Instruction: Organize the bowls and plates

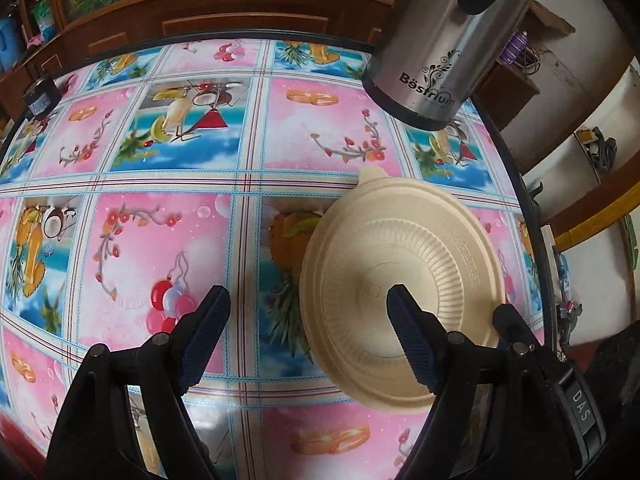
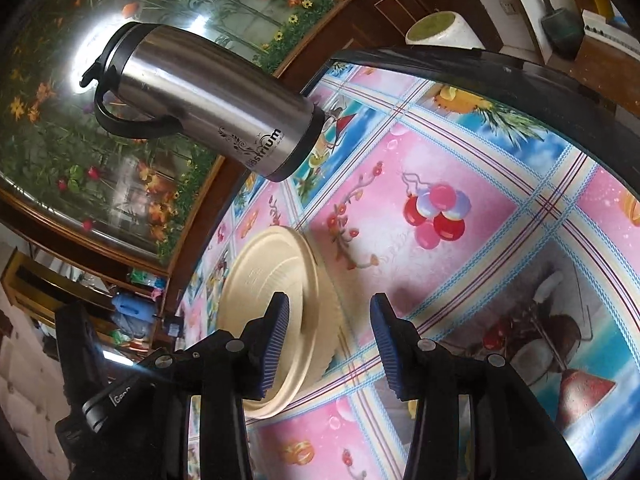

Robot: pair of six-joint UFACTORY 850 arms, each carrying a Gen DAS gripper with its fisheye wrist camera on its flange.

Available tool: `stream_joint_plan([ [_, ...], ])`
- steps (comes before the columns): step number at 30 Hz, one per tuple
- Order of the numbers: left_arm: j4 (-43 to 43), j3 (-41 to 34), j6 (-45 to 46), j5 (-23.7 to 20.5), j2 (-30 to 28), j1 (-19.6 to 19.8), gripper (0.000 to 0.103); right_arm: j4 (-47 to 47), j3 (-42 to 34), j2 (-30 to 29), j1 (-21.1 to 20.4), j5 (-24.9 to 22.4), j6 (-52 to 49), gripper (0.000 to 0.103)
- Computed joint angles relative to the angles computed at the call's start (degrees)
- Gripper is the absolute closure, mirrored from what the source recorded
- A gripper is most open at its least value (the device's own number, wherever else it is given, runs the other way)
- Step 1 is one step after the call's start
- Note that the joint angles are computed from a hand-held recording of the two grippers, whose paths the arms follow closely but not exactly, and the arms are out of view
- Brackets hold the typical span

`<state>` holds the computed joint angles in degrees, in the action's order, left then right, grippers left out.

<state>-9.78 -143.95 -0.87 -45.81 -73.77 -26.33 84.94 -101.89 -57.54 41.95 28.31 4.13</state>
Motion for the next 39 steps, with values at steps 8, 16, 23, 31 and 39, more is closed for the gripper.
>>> stream_joint_plan([
  [8,2.5,1.0,-0.5,0.9,0.3,-0.5,0.075,4.4,-2.5,-1.5,-0.2,-0.7,-5.3,0.067],
  [16,0.5,9.0,1.2,4.8,4.6,-0.4,0.094,4.8,-4.0,-2.0,0.3,-0.5,-7.7,0.094],
  [23,-1.4,19.2,3.0,9.3,10.8,0.5,0.094,-1.3,-2.3,-1.0,1.0,-1.3,-0.4,0.095],
  [31,-7.2,37.2,9.3,18.0,21.7,1.9,0.093,-2.5,-1.8,0.1,3.3,-0.3,0.8,0.095],
  [39,-24.8,56.4,28.3,24.9,32.8,3.3,0.094,-1.6,3.1,3.6,8.8,3.7,0.4,0.095],
])
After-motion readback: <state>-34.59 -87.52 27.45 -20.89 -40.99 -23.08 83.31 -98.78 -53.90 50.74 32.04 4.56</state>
